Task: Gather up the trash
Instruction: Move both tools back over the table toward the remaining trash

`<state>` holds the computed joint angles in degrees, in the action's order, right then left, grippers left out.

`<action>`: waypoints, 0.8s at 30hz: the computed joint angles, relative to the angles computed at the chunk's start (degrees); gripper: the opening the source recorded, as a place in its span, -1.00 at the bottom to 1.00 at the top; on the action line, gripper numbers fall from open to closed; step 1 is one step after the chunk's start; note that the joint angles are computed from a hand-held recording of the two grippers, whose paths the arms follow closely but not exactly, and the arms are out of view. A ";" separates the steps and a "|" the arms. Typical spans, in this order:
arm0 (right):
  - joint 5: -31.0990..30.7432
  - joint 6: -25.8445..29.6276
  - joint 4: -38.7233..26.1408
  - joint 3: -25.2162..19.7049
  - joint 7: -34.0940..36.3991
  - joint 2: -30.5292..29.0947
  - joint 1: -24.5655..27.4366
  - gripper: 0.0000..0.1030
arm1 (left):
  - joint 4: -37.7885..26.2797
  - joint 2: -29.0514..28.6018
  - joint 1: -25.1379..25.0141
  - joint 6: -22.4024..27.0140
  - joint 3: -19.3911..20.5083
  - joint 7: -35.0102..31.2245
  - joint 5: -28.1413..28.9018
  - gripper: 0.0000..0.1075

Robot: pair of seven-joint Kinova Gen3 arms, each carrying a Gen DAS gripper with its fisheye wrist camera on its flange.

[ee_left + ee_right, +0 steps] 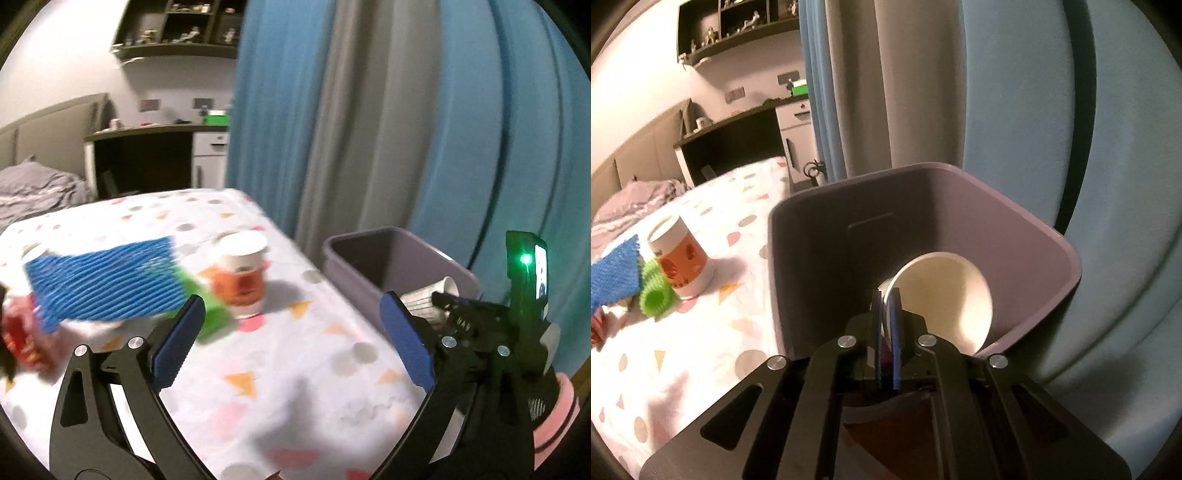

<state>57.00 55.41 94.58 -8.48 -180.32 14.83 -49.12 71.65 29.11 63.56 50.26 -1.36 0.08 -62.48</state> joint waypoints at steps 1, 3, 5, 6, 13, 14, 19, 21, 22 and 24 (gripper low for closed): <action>-0.10 0.01 0.07 0.00 -0.07 0.01 0.04 -0.69 | 0.95 -0.55 0.58 0.89 -0.28 0.83 -0.19 0.75; 0.04 0.48 0.06 0.05 -0.88 0.02 -0.26 -0.28 | 2.44 -1.42 1.41 3.26 -0.38 2.50 -0.89 0.75; 0.51 1.19 0.06 0.04 -1.76 0.07 -0.63 -0.26 | 4.52 -2.72 1.29 4.39 0.12 4.35 -1.82 0.75; 0.55 1.73 0.02 -0.03 -2.25 -0.01 -0.85 -0.25 | 5.32 -3.27 1.20 5.29 0.55 5.21 -2.15 0.75; 6.44 8.57 0.51 -2.07 -10.64 -1.24 -5.61 0.19 | 10.15 -6.21 0.18 11.03 4.18 9.82 -4.95 0.75; 7.65 9.74 0.56 -2.61 -11.87 -1.30 -6.54 0.31 | 10.89 -6.62 0.04 12.01 4.73 10.46 -5.23 0.75; 11.14 12.71 -0.35 -4.62 -15.35 -0.79 -9.54 0.56 | 15.00 -9.30 -0.91 17.16 7.52 13.88 -5.78 0.75; 11.64 12.41 -0.96 -5.07 -15.84 -0.40 -10.29 0.59 | 16.36 -10.28 -1.38 19.41 8.64 15.38 -5.74 0.75; 11.86 11.96 -1.43 -5.27 -15.91 -0.12 -10.71 0.60 | 17.25 -10.88 -1.64 20.40 9.18 16.33 -5.80 0.75; 12.28 10.86 -2.49 -5.51 -15.48 0.67 -11.63 0.64 | 19.03 -12.15 -2.09 22.81 10.31 17.96 -5.70 0.76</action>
